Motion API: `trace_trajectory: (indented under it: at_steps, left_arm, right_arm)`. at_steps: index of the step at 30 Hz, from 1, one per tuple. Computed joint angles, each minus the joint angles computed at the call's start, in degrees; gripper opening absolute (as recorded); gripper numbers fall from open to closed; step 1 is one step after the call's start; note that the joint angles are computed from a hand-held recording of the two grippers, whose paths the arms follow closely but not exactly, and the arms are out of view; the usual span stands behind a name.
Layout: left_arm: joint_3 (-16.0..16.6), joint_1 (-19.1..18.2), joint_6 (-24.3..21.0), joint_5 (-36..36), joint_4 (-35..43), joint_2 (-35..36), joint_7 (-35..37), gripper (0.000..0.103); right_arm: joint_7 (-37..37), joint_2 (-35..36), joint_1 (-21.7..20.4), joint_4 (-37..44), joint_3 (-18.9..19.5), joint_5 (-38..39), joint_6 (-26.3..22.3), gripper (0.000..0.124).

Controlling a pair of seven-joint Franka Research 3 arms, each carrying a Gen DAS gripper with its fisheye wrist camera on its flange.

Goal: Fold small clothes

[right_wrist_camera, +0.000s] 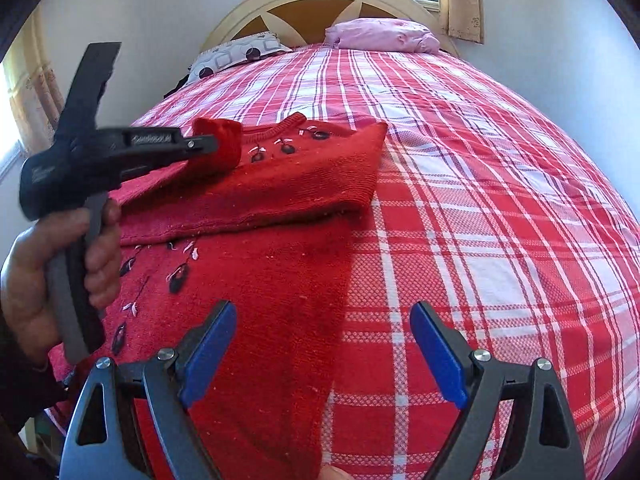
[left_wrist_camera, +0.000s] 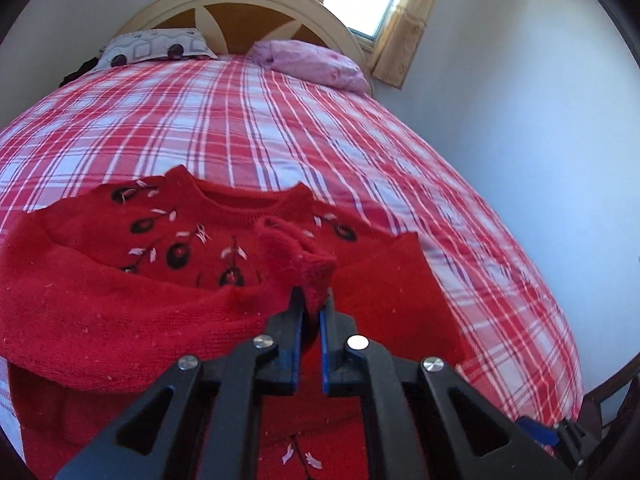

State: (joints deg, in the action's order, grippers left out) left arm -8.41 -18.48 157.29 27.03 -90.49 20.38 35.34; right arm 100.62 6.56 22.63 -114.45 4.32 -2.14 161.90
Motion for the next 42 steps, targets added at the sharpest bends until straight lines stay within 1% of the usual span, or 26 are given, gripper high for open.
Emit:
trace_trajectory:
  at_steps: [2, 3, 4, 6, 7, 8, 11, 12, 14, 15, 17, 18, 19, 21, 22, 24, 26, 27, 28, 29, 30, 31, 32, 34, 37, 42]
  left_arm:
    - [-0.19, -0.23, -1.15, 0.9, -1.2, -1.5, 1.35, 0.026]
    - [-0.02, -0.21, -1.32, 1.77, -2.96, -3.31, 1.7, 0.045]
    - [1.07, -0.89, -0.61, 4.77, -5.02, -5.12, -0.17, 0.063]
    - [2.6, -1.07, 1.52, 11.57, -9.76, -9.05, -4.21, 0.075]
    - [3.35, -1.22, 0.78, 16.56, -13.2, -12.39, -6.92, 0.076]
    - [3.13, -0.66, -0.8, 18.42, -14.64, -13.85, -7.62, 0.076]
    - [2.03, 1.32, -9.65, 22.46, -19.88, -18.92, -10.11, 0.076]
    - [1.69, 2.31, -11.21, 22.72, -21.59, -20.1, -10.77, 0.076]
    - [0.92, 4.29, -13.72, 22.09, -23.86, -21.33, -11.89, 0.076]
    - [0.74, 5.44, -14.48, 20.17, -24.94, -21.7, -11.7, 0.076]
    - [0.14, 7.47, -15.18, 16.83, -25.5, -21.0, -10.46, 0.076]
    - [-0.12, 8.26, -16.43, 15.12, -25.42, -20.39, -9.69, 0.076]
    - [-0.3, 8.89, -16.93, 13.61, -25.41, -19.9, -9.49, 0.077]
    - [-0.22, 10.19, -12.93, 9.94, -26.85, -20.01, -8.65, 0.079]
    - [-0.29, 10.58, -12.38, 9.37, -27.06, -20.01, -9.09, 0.086]
    - [-0.47, 11.04, -12.76, 9.43, -27.08, -19.81, -11.18, 0.093]
    - [-0.53, 11.4, -11.43, 10.09, -27.78, -20.05, -13.0, 0.094]
    - [-0.69, 11.42, -11.63, 10.75, -27.74, -20.1, -13.65, 0.094]
    - [-0.74, 11.5, -11.45, 11.41, -27.78, -20.01, -14.48, 0.093]
    - [-0.76, 11.59, -10.89, 11.15, -27.97, -20.05, -14.88, 0.093]
    - [-0.59, 11.85, -9.97, 10.89, -29.24, -20.81, -14.96, 0.093]
    - [-0.59, 12.01, -9.53, 10.51, -29.86, -21.29, -14.96, 0.094]
    - [-0.77, 12.05, -9.65, 10.53, -29.76, -21.23, -15.0, 0.094]
    - [-0.8, 12.25, -9.71, 10.19, -29.49, -20.88, -14.17, 0.095]
    - [-0.77, 12.42, -9.51, 9.94, -29.42, -20.74, -13.98, 0.095]
    - [-0.81, 12.46, -10.02, 9.77, -29.16, -20.57, -13.91, 0.096]
  right_arm:
    - [-0.06, 0.28, -0.09, 0.32, -0.02, 0.31, -0.02, 0.089]
    - [-0.39, 0.53, -0.19, 0.73, 0.06, 0.81, -0.09, 0.089]
    - [-0.9, 0.83, -0.29, 1.28, 0.19, 1.47, -0.08, 0.089]
    - [-2.16, 1.34, -0.39, 2.28, 0.45, 2.76, 0.13, 0.089]
    - [-2.85, 1.69, -0.43, 2.87, 0.57, 3.43, 0.21, 0.089]
    - [-4.04, 2.27, -0.53, 4.02, 0.91, 4.63, 0.08, 0.089]
    - [-8.31, 4.26, -1.05, 7.42, 2.3, 9.9, -0.48, 0.089]
    - [-9.72, 5.38, -1.2, 9.03, 2.86, 12.03, -0.44, 0.089]
    - [-12.33, 8.04, -1.4, 12.77, 3.92, 15.93, -1.22, 0.089]
    - [-12.84, 9.13, -1.25, 14.41, 4.12, 17.23, -1.97, 0.088]
    - [-14.88, 13.28, -1.75, 20.69, 5.56, 21.36, -5.98, 0.087]
    - [-15.4, 15.23, -1.65, 23.61, 5.79, 22.48, -8.04, 0.085]
    - [-14.72, 17.08, -0.8, 26.25, 5.19, 22.09, -9.57, 0.08]
    - [-12.46, 20.29, 1.14, 30.79, 3.44, 19.87, -12.18, 0.074]
    - [-11.32, 21.84, 1.91, 32.84, 2.67, 18.81, -13.17, 0.071]
    - [-9.42, 24.67, 2.6, 36.51, 1.98, 17.93, -14.94, 0.064]
    - [-8.18, 27.24, 2.62, 39.95, 2.04, 18.09, -17.22, 0.054]
    - [-7.77, 28.11, 2.72, 41.14, 1.94, 17.87, -18.04, 0.052]
    - [-7.71, 28.68, 2.8, 41.97, 1.94, 17.65, -18.62, 0.045]
    - [-8.26, 29.05, 2.83, 42.46, 2.13, 17.45, -19.05, 0.035]
    - [-9.34, 29.13, 2.68, 42.63, 2.56, 17.53, -19.22, 0.029]
    - [-11.0, 28.87, 2.44, 42.37, 3.17, 17.83, -18.85, 0.019]
    - [-12.03, 28.53, 2.42, 41.97, 3.32, 17.93, -18.25, 0.014]
    - [-14.22, 27.39, 2.09, 40.72, 3.83, 18.64, -16.57, 0.01]
    - [-16.45, 25.52, 1.66, 39.13, 3.93, 19.56, -14.3, 0.01]
    - [-15.61, 23.14, 2.26, 36.93, 1.5, 17.5, -10.79, 0.009]
